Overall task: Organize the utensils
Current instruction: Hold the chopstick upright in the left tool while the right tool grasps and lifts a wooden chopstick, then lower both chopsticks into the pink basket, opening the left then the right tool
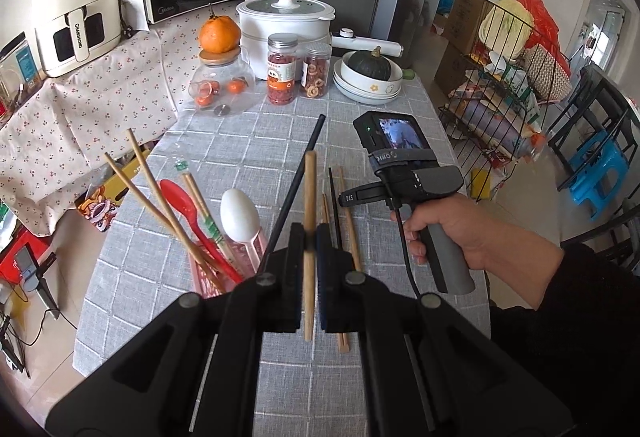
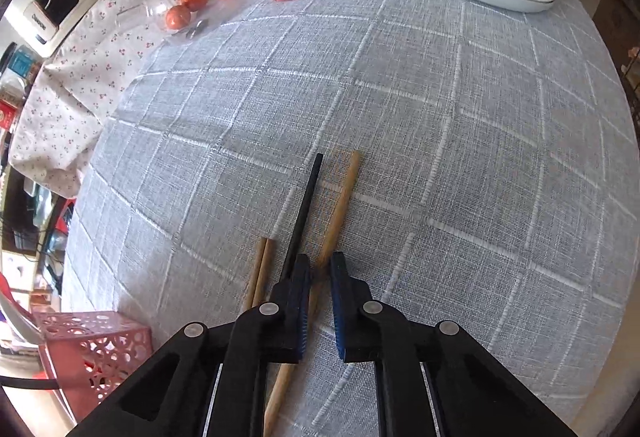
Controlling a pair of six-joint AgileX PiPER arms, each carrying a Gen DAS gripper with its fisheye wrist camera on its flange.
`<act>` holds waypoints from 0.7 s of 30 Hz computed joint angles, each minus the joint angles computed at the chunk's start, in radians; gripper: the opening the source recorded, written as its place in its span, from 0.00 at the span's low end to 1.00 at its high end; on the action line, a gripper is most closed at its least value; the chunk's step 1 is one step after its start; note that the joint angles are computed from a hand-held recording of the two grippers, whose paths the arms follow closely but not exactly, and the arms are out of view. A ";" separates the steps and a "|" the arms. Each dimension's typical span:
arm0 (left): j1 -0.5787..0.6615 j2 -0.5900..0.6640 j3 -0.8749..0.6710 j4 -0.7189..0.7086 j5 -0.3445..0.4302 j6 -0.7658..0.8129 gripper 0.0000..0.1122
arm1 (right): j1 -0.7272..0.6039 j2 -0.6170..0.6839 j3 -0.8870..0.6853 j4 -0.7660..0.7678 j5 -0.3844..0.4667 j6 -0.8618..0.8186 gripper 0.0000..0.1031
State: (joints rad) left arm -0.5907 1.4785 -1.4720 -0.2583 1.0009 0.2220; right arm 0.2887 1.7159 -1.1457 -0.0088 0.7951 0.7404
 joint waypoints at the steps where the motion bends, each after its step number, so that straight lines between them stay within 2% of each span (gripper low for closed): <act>1: 0.003 0.000 0.001 -0.004 0.001 0.000 0.06 | 0.007 0.005 -0.012 -0.002 0.023 -0.011 0.09; 6: 0.021 -0.020 0.014 -0.023 -0.007 0.001 0.06 | -0.002 -0.044 0.041 0.064 0.017 -0.043 0.06; 10: 0.038 -0.057 0.025 -0.046 -0.016 0.022 0.06 | 0.044 -0.158 0.061 -0.004 0.048 0.005 0.06; 17: 0.087 -0.124 0.040 -0.091 -0.055 0.032 0.06 | 0.218 -0.434 0.100 -0.204 0.093 0.224 0.06; 21: 0.109 -0.148 0.045 -0.115 -0.085 0.035 0.06 | 0.370 -0.525 0.072 -0.384 0.168 0.393 0.06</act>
State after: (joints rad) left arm -0.4817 1.3306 -1.4269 -0.3730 0.9160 0.2568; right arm 0.6591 1.1910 -1.0741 -0.3933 0.9628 1.1335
